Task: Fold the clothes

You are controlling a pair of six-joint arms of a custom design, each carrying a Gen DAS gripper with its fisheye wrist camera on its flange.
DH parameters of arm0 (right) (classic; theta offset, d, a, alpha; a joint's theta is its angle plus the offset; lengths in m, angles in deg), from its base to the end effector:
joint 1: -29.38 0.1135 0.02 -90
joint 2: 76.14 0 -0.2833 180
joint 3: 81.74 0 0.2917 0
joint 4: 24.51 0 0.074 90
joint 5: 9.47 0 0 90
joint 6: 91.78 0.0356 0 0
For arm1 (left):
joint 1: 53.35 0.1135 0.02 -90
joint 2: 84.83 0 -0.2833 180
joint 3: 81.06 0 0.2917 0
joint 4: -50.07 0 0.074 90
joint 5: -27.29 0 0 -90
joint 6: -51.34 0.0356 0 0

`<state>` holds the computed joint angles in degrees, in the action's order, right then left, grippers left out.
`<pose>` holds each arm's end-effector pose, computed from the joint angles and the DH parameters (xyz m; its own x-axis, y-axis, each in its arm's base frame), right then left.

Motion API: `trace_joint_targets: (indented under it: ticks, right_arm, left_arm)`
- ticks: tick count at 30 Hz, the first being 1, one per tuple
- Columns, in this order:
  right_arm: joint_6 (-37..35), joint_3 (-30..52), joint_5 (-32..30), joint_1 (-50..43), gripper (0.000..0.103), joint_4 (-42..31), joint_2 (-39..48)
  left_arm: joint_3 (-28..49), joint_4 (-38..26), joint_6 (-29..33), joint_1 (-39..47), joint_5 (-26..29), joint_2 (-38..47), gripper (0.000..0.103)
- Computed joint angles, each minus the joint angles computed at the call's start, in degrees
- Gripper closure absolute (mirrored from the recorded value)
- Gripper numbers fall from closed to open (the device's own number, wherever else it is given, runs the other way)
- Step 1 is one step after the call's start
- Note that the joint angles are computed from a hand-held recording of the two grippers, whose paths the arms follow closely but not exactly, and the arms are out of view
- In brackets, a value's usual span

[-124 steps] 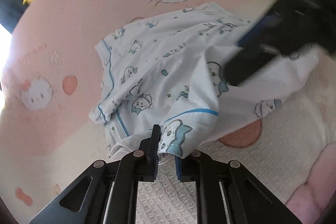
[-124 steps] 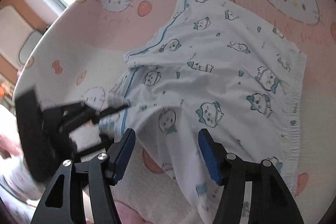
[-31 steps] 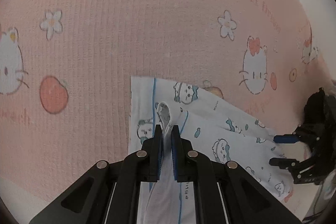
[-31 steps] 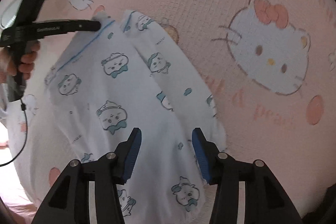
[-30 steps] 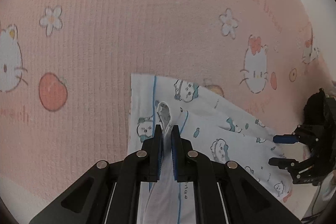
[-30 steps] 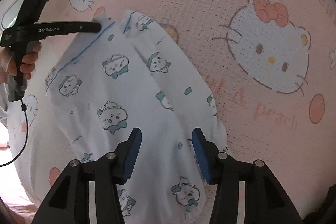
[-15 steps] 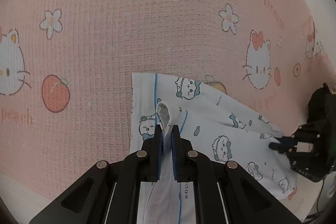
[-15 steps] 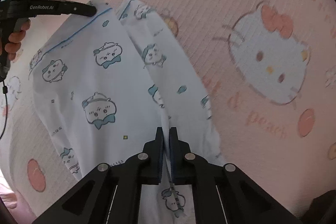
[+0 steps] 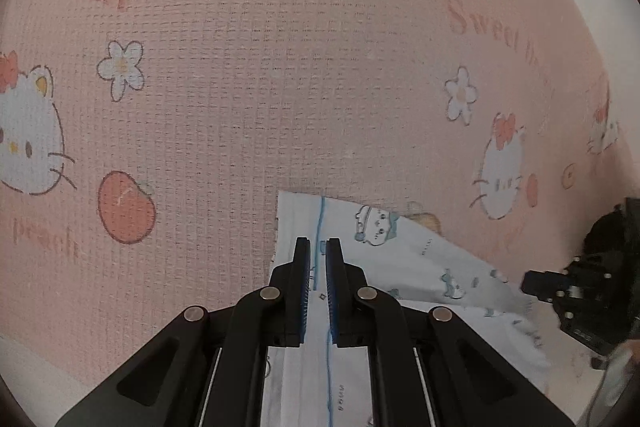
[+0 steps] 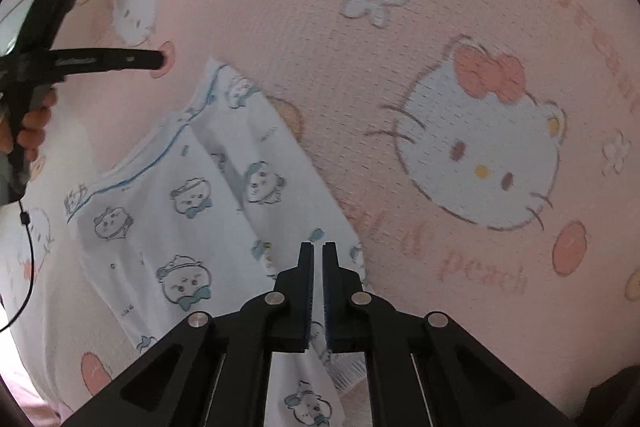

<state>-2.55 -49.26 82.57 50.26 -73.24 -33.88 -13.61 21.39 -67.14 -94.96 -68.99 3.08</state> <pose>0.1453 0.0541 0.1610 -0.7921 -0.3165 -0.5219 -0.3495 0.9362 -0.0374 0.2677 -0.2325 0.2119 -0.7863 0.0644 -0.6145 0.2635 0.9345 -0.2392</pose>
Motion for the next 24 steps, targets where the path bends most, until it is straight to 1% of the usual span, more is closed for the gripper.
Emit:
trace_joint_targets:
  ticks: [1, 2, 3, 7, 8, 10, 11, 12, 14, 16, 19, 24]
  right_arm:
    - [0.25, 0.27, 0.19, -0.93, 0.082, -0.48, 0.69]
    - [0.39, 0.64, -0.05, -2.23, 0.064, -0.69, 1.72]
    - [0.53, 1.03, -0.27, -3.53, 0.057, -0.89, 2.79]
    - [0.09, 0.0, -4.82, -8.74, 0.056, -4.07, -0.33]
    - [0.05, -0.12, -5.53, -9.73, 0.054, -5.01, -0.46]
    - [-0.29, -0.81, -5.22, -10.21, 0.052, -6.84, -2.13]
    - [-0.46, -1.15, -5.06, -10.45, 0.051, -7.78, -2.99]
    - [-1.38, -1.49, -5.76, -11.87, 0.05, -7.48, -2.36]
    - [-2.5, -2.39, -7.27, -14.55, 0.049, -7.03, -1.29]
    - [-3.27, -3.43, -9.46, -17.94, 0.049, -7.03, -0.74]
    - [-3.4, -4.53, -10.66, -19.56, 0.048, -6.89, -0.36]
    - [-2.92, -4.81, -12.31, -20.95, 0.048, -5.99, 1.12]
  left_arm:
    - [-0.07, -0.19, -0.66, 0.22, 1.7, -0.13, 0.096]
    - [-0.15, -0.36, -1.3, 0.44, 3.4, -0.25, 0.096]
    - [0.2, -1.2, -1.99, 0.57, 5.04, 0.17, 0.095]
    - [2.25, -5.63, -5.67, -1.67, 7.11, 3.54, 0.089]
    - [2.92, -6.28, -6.1, -1.64, 8.21, 4.81, 0.085]
    - [1.43, -6.11, -7.02, -1.84, 9.33, 4.81, 0.082]
    - [0.68, -5.9, -7.52, -1.87, 9.86, 4.68, 0.078]
    - [0.26, -5.78, -8.04, -1.82, 10.48, 4.72, 0.076]
    - [-1.69, -4.59, -9.7, -1.34, 11.25, 3.73, 0.061]
    - [-3.88, -3.18, -11.52, -0.72, 11.88, 2.44, 0.055]
    - [-6.33, -2.31, -12.85, 0.02, 11.96, 0.66, 0.052]
    - [-10.0, -3.73, -10.84, 1.59, 12.39, -3.26, 0.052]
